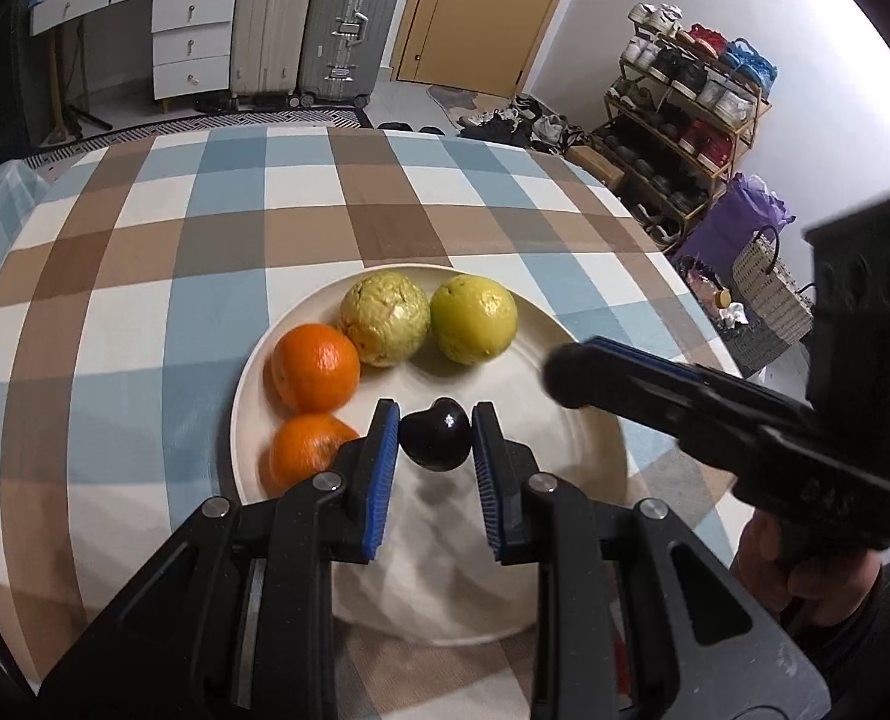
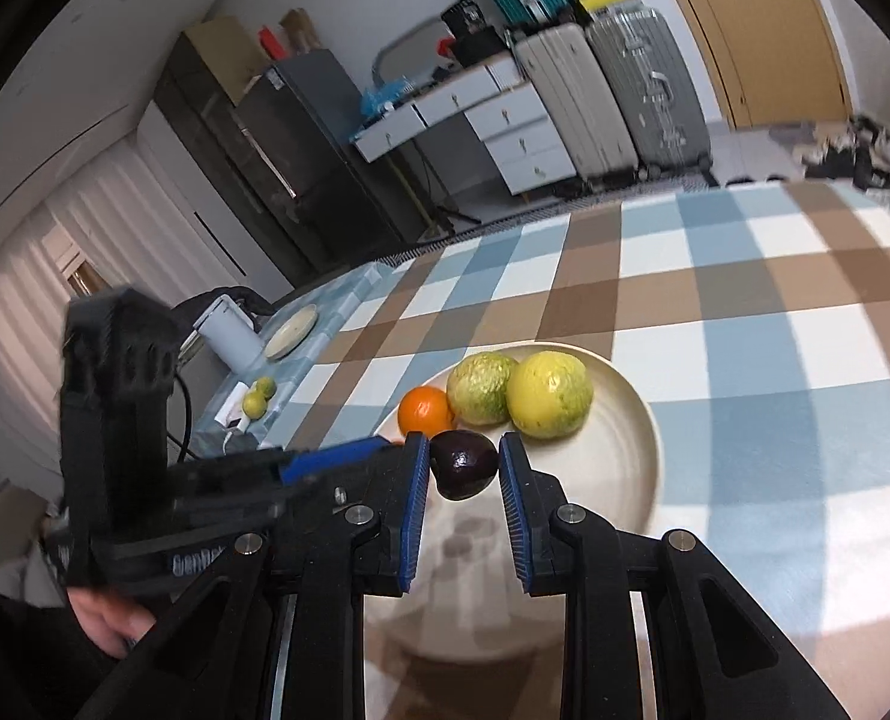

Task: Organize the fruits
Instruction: 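Place both plums on the cream plate and open both grippers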

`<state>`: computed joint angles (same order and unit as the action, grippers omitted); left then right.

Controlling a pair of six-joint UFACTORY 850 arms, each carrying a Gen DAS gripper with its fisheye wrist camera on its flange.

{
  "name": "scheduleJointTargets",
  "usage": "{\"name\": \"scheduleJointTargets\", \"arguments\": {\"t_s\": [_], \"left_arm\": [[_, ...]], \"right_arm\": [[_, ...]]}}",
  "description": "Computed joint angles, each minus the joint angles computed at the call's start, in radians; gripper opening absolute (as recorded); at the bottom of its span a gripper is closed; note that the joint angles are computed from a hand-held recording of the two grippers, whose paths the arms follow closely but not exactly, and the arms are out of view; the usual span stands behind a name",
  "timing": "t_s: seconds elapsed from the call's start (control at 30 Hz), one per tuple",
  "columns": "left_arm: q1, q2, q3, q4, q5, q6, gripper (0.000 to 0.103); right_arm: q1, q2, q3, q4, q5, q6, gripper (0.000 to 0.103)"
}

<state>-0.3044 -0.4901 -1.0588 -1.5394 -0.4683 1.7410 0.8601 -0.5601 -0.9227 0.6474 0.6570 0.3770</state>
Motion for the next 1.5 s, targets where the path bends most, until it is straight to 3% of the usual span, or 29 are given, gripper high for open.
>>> {"name": "scheduleJointTargets", "arguments": {"t_s": [0.2, 0.53, 0.67, 0.73, 1.0, 1.17, 1.5], "left_arm": [[-0.008, -0.047, -0.04, -0.014, 0.008, 0.038, 0.022], [-0.004, -0.081, -0.073, -0.033, -0.014, 0.049, 0.022], [0.003, -0.061, -0.056, -0.029, -0.021, 0.044, 0.023], [0.007, -0.043, -0.036, -0.057, -0.021, 0.073, 0.024], [0.023, 0.04, 0.048, -0.137, -0.024, 0.155, 0.036], [0.03, 0.112, 0.128, -0.223, -0.014, 0.241, 0.059], [0.035, 0.308, 0.308, -0.445, 0.012, 0.483, 0.082]], "right_arm": [[-0.06, -0.057, -0.074, -0.134, -0.072, 0.125, 0.024], [-0.075, -0.095, -0.136, -0.082, -0.119, 0.086, 0.026], [-0.069, -0.087, -0.123, -0.056, -0.084, 0.08, 0.048], [-0.062, -0.077, -0.109, -0.031, -0.055, 0.066, 0.049], [-0.014, -0.002, -0.033, 0.042, 0.025, 0.032, 0.051], [0.048, 0.038, 0.009, 0.161, 0.078, -0.057, 0.071], [0.181, 0.108, 0.078, 0.355, 0.157, -0.205, 0.091]]}}
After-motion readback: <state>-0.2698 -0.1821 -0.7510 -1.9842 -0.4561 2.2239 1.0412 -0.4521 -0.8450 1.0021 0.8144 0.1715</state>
